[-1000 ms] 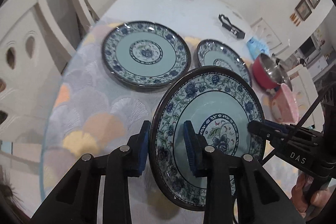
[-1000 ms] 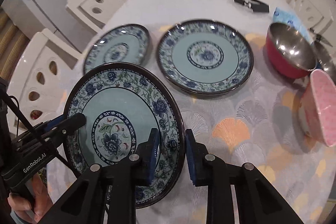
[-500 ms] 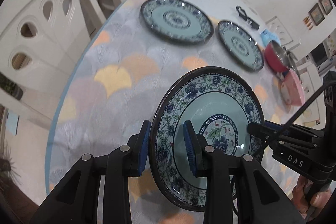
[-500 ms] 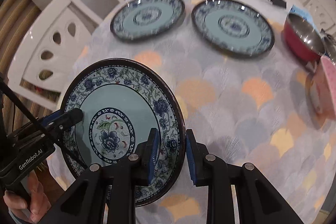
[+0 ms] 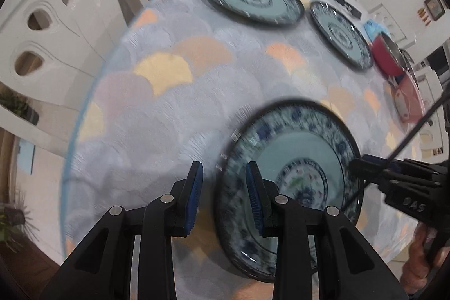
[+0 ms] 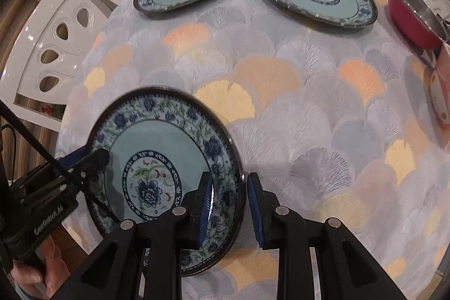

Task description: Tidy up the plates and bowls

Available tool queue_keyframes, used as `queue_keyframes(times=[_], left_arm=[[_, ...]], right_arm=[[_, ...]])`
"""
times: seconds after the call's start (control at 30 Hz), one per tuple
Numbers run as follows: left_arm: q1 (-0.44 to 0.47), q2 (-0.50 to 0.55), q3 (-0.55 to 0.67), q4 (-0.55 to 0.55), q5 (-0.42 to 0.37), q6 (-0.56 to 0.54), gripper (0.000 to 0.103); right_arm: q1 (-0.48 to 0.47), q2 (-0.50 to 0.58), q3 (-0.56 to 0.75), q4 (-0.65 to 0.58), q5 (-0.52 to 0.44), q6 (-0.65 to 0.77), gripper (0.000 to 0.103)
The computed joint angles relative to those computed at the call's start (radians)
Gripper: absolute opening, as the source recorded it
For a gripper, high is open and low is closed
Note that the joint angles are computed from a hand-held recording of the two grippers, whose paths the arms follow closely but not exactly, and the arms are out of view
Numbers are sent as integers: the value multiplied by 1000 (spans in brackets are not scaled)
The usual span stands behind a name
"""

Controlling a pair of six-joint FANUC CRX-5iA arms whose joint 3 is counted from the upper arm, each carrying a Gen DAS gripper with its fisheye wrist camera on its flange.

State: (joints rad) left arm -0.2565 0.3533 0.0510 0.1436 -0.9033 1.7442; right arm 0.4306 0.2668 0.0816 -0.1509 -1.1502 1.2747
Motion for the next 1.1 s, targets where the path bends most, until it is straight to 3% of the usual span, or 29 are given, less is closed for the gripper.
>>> queue_keyframes(times=[0.17, 0.3, 0.43, 0.53, 0.6, 0.67, 0.83, 1.1], left_arm=[[55, -11, 33, 29, 18, 1, 31], [80, 9, 103, 49, 65, -16, 35], [83, 81, 234, 41, 89, -29, 38], [85, 155, 345, 49, 71, -46, 38], [81, 210, 423, 48, 44, -48, 44], [77, 257, 490, 32, 13, -32, 63], [78, 369, 608, 52, -32, -18, 64], [84, 489, 729, 65, -108, 21, 52]], right_arm=[[-54, 0, 66, -8, -5, 15, 26], [-75, 33, 157, 7, 16, 31, 32], [-93, 115, 306, 23, 25, 58, 43], [-98, 197, 432, 24, 27, 67, 44], [-103, 254, 509, 21, 16, 71, 48], [-106, 313, 586, 16, 5, 76, 53], [-113, 459, 787, 8, -74, 94, 56], [-115, 809, 1310, 6, -340, 108, 56]])
